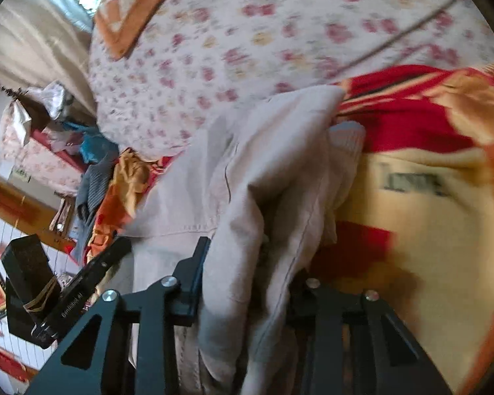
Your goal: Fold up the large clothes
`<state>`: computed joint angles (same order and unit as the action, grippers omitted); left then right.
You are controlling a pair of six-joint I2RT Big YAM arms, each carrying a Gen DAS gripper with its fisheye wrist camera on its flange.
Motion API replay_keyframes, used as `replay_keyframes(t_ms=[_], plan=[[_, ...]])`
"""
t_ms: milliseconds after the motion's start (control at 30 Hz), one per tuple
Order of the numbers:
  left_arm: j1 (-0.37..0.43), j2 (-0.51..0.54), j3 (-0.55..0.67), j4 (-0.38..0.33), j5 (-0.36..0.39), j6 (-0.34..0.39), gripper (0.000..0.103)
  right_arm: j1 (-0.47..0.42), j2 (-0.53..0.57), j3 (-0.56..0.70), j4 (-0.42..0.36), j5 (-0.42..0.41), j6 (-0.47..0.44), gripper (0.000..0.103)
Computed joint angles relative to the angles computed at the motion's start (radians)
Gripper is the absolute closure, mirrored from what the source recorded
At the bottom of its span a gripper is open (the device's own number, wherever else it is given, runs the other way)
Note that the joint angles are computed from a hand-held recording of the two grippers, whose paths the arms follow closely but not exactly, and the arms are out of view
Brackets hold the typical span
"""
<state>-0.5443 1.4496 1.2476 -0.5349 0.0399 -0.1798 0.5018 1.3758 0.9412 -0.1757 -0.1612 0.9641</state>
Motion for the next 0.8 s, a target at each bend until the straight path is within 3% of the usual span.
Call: replay_keyframes(t_ms=[67,133,267,400,567,700,800], plan=[[0.025,-0.008,-0.009,-0.003,-0.019,-0.028,0.103,0.009,0.042,0.045,-0.006,0.002,-0.003,0.064],[0.036,0.032,0.020,-0.061,-0.033,-0.062,0.103,0.006,0.062,0.062,-0.019,-0.009,0.023,0.055],[0.049,0.071,0.038,-0.062,0.062,-0.118,0.100,-0.015,0.049,0.039,-0.059,-0.038,0.075,0.045],[0.038,0.087,0.035,-0.060,0.153,-0.124,0.094,-0.019,0.008,0.012,-0.094,-0.003,0.086,0.040],[-0.008,0.088,0.042,-0.088,0.084,-0.066,0.094,-0.015,-0.012,0.017,-0.137,0.036,0.080,0.041],[-0.003,0.053,0.016,-0.037,0.037,-0.092,0.094,0.014,-0.050,0.058,-0.241,0.177,0.054,0.042],[0.005,0.012,-0.021,0.063,0.063,-0.111,0.094,0.090,-0.076,0.138,-0.400,0.490,-0.011,0.042]])
